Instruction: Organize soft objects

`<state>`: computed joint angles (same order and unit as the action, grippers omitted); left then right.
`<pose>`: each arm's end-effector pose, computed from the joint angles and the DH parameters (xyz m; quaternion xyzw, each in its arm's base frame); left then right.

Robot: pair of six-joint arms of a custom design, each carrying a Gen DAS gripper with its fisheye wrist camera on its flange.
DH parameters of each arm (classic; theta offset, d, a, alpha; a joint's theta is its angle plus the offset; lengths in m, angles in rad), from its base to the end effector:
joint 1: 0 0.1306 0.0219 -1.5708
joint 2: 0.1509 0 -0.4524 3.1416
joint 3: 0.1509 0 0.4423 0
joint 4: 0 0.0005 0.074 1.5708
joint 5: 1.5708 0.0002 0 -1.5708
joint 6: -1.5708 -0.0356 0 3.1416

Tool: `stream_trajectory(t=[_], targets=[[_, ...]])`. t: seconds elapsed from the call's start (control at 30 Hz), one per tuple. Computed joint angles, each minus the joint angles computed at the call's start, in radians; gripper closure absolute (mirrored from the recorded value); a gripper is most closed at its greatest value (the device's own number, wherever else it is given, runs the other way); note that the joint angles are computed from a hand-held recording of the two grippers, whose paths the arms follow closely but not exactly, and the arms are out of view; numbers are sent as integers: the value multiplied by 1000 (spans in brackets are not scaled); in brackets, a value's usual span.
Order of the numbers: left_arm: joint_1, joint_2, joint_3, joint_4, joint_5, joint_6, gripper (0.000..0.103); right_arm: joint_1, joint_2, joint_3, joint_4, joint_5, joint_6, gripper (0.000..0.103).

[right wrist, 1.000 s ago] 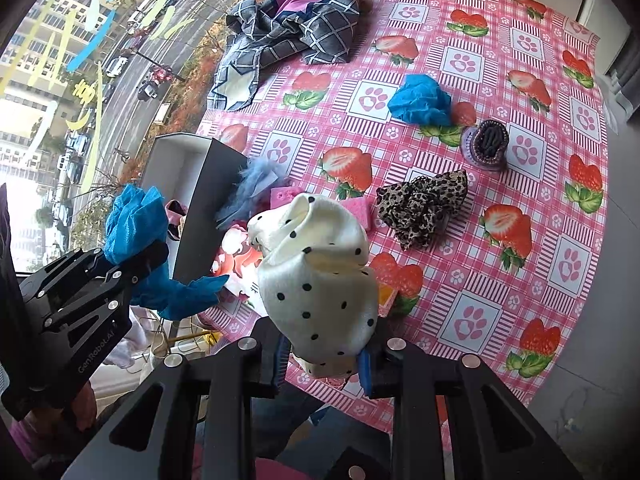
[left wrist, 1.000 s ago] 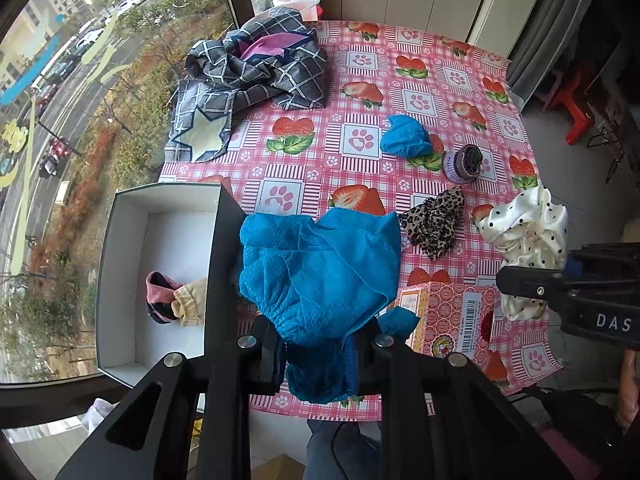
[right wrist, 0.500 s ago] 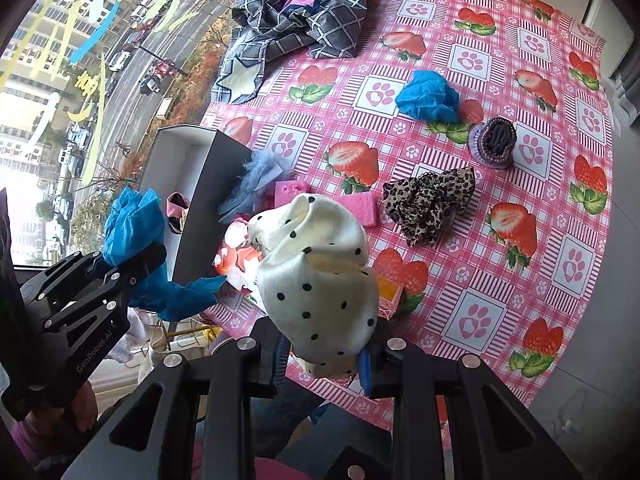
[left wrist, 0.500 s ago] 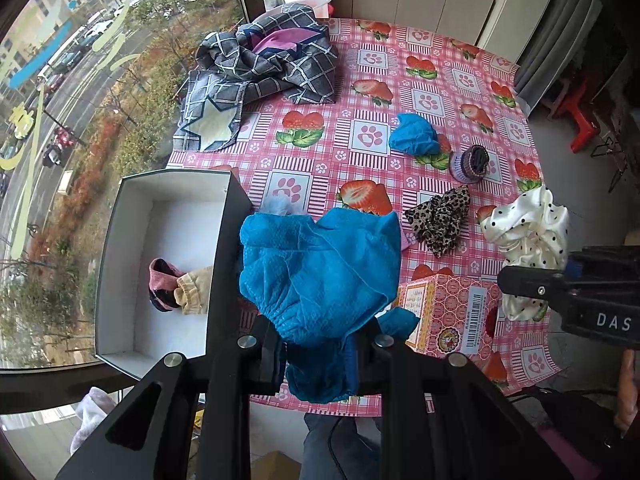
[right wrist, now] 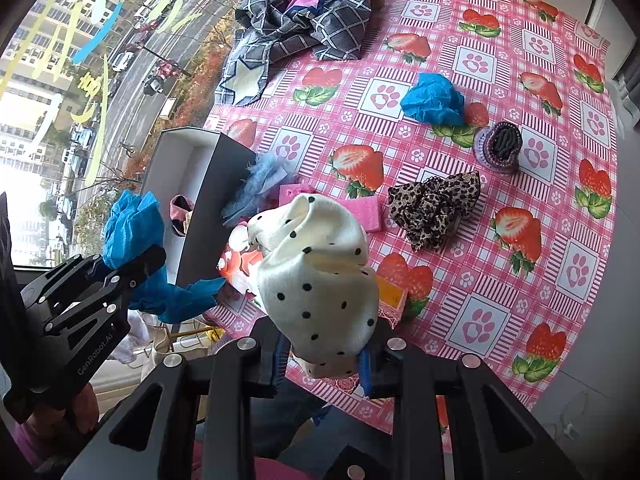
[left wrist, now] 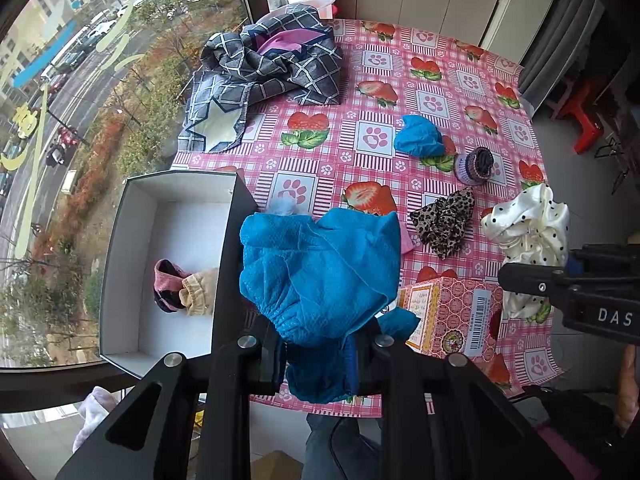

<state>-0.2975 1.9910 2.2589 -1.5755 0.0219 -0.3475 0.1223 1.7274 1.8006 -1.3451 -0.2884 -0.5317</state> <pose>0.6892 -0.2127 0.5224 0.3155 0.9397 -0.0076 0.1314 0.6257 0.0866 0.4907 0.1780 0.9625 0.1819 0.0939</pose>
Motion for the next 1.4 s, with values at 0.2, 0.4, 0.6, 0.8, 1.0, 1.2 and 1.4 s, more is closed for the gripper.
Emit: stream_trajectory(t=[0.2, 0.4, 0.6, 0.8, 1.0, 1.2, 1.4], targets=[[0, 0, 0, 1, -3, -5, 78, -1, 1, -1, 3, -5, -2, 75], [1, -1, -1, 1, -4, -5, 78, -2, 1, -2, 2, -8, -1, 75], [6, -3, -6, 5, 0, -5, 78, 1, 4, 0, -3, -3, 4, 75], [12, 1, -2, 7, 16, -30, 78, 12, 4, 2, 0, 15, -25, 75], [34, 33, 58, 0, 53, -92, 78, 30, 10, 26, 12, 56, -97, 75], [73, 85, 152, -22, 101, -158, 78, 68, 44, 92, 6, 120, -174, 75], [118, 123, 197, -58, 147, -195, 78, 115, 99, 167, -46, 157, -213, 75]])
